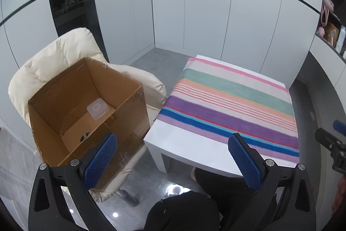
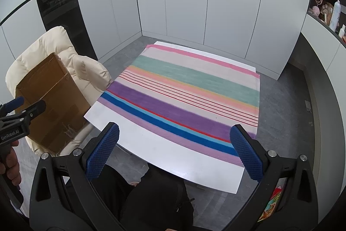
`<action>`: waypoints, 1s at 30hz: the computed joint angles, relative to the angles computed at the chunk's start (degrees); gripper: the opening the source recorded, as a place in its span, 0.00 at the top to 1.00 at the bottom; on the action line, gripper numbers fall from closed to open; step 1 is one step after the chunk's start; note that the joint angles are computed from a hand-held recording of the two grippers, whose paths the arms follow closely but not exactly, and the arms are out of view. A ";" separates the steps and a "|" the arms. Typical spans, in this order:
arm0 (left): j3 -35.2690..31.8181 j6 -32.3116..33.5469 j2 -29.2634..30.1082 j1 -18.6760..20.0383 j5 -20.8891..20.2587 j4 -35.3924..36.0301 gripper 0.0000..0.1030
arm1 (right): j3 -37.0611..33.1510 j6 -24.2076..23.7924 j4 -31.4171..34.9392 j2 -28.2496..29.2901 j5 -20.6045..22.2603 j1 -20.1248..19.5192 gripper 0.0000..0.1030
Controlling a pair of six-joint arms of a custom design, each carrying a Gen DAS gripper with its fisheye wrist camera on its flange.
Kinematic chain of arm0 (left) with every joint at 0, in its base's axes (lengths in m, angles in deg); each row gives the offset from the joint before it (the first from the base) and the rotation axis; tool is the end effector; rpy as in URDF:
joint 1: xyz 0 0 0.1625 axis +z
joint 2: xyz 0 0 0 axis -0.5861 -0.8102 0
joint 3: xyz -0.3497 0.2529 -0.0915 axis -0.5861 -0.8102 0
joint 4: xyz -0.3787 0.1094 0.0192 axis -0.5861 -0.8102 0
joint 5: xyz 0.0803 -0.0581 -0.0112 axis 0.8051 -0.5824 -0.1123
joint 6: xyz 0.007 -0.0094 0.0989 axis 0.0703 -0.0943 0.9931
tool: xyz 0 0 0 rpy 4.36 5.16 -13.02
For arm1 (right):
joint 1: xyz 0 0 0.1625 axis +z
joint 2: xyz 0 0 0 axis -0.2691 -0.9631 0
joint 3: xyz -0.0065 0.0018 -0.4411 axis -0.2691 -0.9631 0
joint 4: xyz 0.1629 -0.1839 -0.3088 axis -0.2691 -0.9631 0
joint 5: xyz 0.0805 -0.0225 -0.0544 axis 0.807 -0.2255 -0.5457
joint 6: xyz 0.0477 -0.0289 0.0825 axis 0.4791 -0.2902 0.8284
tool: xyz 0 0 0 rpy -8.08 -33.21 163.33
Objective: Organize objects
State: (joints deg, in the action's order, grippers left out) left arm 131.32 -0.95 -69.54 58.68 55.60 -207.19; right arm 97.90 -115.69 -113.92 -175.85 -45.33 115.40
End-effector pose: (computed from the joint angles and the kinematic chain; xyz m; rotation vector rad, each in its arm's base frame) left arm -0.3690 -0.3910 0.1230 0.2815 2.1784 -0.9000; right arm 0.1427 -0.3926 0.3505 0.4152 -2.2661 0.8236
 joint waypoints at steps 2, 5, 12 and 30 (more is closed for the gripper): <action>-0.02 -0.33 0.00 0.01 0.04 0.31 0.00 | -0.09 0.07 0.03 0.25 -0.10 0.08 0.00; 0.27 -0.17 -0.32 0.25 -0.25 -0.42 0.00 | -0.21 0.16 0.02 0.53 -0.12 0.18 0.00; 0.16 -0.53 -0.19 0.29 -0.09 0.35 0.00 | -0.19 0.07 0.18 0.75 -0.05 0.19 0.00; -0.21 0.11 0.39 0.09 0.06 1.25 0.00 | -0.10 0.03 0.11 0.74 0.03 0.02 0.00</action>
State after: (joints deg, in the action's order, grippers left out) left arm 131.11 -0.84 -69.15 58.77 55.66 -205.94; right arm 97.80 -115.65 -113.82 -175.11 -45.30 115.42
